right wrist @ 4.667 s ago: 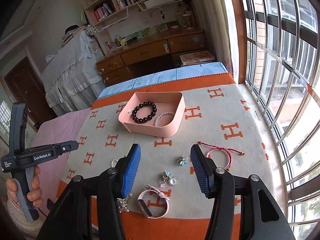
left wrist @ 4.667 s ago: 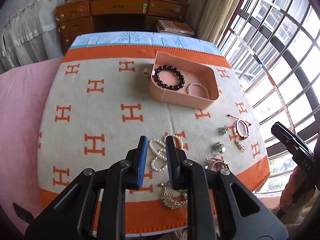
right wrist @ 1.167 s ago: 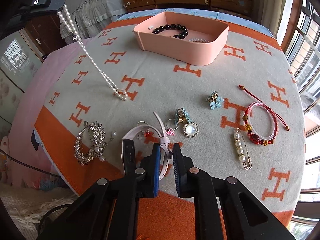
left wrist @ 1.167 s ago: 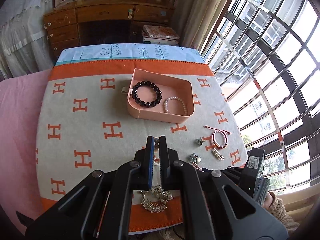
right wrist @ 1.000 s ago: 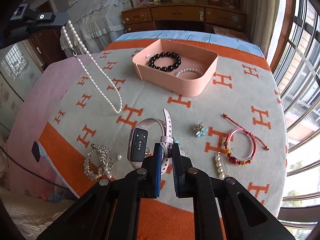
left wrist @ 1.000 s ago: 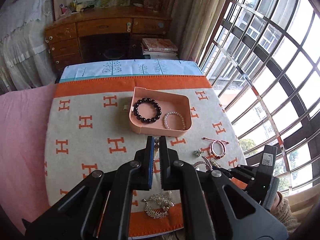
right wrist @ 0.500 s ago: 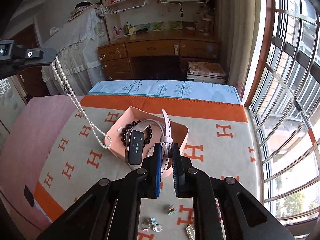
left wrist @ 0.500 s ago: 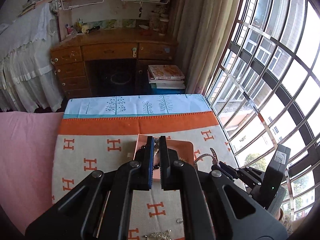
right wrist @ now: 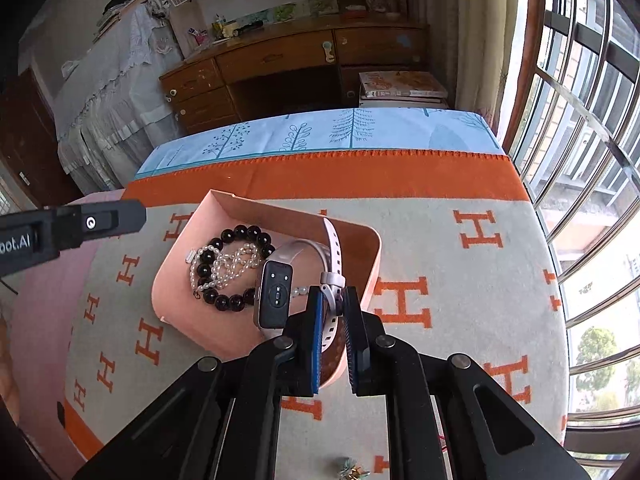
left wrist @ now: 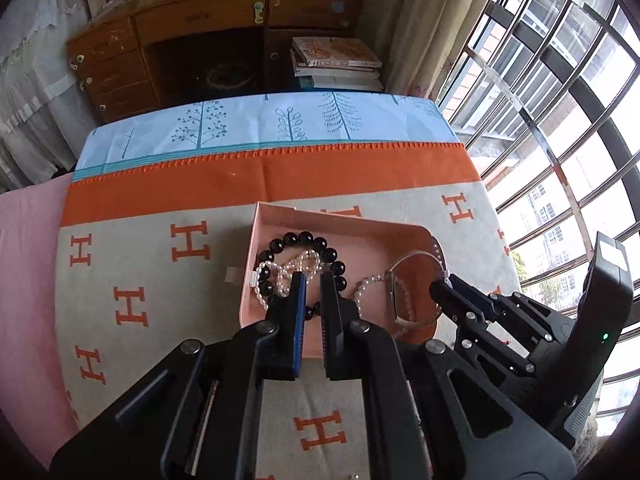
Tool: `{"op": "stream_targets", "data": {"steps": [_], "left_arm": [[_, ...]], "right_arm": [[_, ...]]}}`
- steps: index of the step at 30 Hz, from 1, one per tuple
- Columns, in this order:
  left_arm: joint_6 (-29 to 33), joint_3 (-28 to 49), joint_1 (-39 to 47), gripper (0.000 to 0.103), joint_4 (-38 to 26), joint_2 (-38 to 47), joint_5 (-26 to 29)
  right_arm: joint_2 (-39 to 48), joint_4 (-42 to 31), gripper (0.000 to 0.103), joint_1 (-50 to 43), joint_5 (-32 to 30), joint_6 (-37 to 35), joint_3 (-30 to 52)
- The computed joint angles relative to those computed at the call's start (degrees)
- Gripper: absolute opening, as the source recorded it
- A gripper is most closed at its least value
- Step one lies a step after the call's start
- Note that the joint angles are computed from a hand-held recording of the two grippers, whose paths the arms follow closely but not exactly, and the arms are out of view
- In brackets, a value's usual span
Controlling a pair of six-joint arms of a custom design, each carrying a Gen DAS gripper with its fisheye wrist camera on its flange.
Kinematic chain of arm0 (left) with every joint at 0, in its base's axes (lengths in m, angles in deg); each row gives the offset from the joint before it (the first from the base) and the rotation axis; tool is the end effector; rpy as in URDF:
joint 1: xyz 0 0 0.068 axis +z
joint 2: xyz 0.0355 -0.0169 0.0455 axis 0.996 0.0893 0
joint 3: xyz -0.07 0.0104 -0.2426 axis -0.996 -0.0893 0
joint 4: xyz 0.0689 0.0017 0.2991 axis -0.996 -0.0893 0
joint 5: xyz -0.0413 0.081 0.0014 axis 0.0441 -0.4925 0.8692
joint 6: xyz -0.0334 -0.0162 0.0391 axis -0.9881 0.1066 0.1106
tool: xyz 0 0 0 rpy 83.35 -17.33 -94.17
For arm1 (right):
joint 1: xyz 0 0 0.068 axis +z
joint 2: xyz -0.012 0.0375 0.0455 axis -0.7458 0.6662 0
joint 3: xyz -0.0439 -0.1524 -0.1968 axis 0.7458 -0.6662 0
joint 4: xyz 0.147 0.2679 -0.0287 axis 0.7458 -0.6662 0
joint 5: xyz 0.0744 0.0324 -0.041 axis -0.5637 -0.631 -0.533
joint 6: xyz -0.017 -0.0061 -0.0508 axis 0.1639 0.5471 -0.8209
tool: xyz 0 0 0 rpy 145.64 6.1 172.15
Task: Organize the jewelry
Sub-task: 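Carry necklace and watch into the pink tray and open both tools, then move left tool to silver leaf hair comb while right tool approaches pearl pin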
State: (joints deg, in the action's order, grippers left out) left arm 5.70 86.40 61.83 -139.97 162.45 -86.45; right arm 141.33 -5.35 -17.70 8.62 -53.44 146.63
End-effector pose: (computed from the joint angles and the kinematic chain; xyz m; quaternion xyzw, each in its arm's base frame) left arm 0.2774 -0.1119 0.3181 -0.1426 0.9639 -0.0376 0.2216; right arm 0.3135 0.1888 0.2628 -0.2263 0.9328 0.1271 0.2499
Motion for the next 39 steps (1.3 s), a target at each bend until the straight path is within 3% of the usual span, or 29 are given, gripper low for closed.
{"op": "stream_targets", "data": {"steps": [9,11,14,15,22,28,34,38,39], "left_arm": [[0.22,-12.28,-0.37,0.005,3.92,-9.78,3.85],[-0.25,-13.28,-1.06,0.005,3.46,-11.68,3.43],[-1.11,-14.67,-2.12,0.005,2.79,-15.42,3.8],[-1.78,-15.21,-2.94,0.005,2.84,-17.37,3.68],[-6.42,-16.41,-14.3,0.005,-0.19,-26.47,-5.27],[-17.38,-17.5,-23.05,0.005,-4.81,-29.16,-6.44],[-31.49,-13.3,-39.17,0.005,-13.57,-27.02,-18.75],[-42.38,-8.69,-50.17,0.005,-20.61,-22.99,-25.53],[-44.67,-7.92,-52.29,0.005,-22.0,-22.13,-26.33]], "right_arm": [[4.58,1.96,0.012,0.62,-2.69,0.78,1.72],[4.65,1.7,0.017,0.96,-3.03,1.02,2.04],[2.94,3.01,0.038,1.68,-2.17,1.62,0.6],[1.65,4.12,0.04,1.97,-1.51,1.59,-0.69],[-12.14,3.02,0.04,1.62,-0.61,-1.35,-9.7],[-27.31,-1.43,0.04,-0.88,-1.06,-3.28,-17.39],[-42.21,-10.86,0.04,-5.82,-3.94,-5.52,-21.17],[-52.81,-17.89,0.069,-11.33,-5.87,-9.01,-22.0],[-55.23,-19.55,0.071,-13.08,-6.49,-10.34,-21.81]]}}
